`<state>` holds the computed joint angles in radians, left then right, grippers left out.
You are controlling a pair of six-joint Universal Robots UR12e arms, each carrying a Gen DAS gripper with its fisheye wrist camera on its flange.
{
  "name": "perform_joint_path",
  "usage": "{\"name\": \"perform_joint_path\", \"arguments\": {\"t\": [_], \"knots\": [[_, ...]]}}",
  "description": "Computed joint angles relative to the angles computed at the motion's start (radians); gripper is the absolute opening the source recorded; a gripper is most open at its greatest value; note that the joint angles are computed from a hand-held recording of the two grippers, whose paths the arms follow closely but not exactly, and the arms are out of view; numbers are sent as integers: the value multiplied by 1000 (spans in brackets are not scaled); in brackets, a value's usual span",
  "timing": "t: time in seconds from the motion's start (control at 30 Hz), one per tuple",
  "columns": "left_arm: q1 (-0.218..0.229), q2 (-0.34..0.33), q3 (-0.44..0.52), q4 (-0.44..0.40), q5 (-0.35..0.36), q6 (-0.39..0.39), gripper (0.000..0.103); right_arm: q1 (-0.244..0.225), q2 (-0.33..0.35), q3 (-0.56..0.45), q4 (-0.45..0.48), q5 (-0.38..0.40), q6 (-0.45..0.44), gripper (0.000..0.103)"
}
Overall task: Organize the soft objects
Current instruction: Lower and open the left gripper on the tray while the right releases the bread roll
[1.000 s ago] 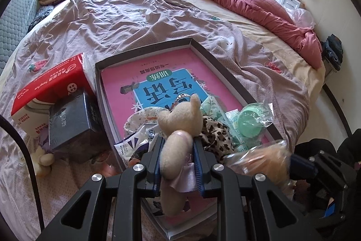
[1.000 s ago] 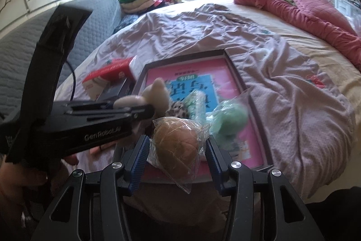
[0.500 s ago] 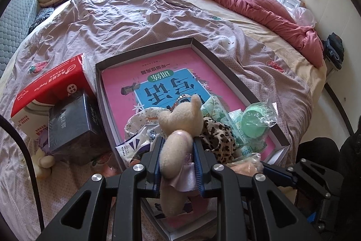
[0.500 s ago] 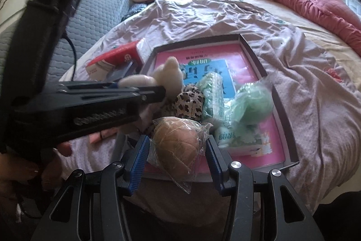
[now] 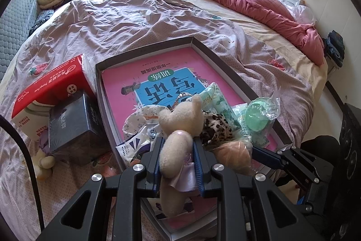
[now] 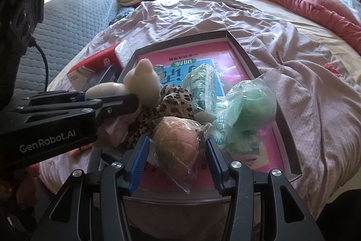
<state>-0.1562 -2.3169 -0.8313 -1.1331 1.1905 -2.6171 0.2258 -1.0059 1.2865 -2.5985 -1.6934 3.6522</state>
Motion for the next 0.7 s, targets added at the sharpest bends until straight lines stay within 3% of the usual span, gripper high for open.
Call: {"name": "perform_joint_path", "arguments": {"t": [0.7], "knots": [[5,4,-2,-4,-11,-20,27,10,-8,31,-48,-16,7,58]]}}
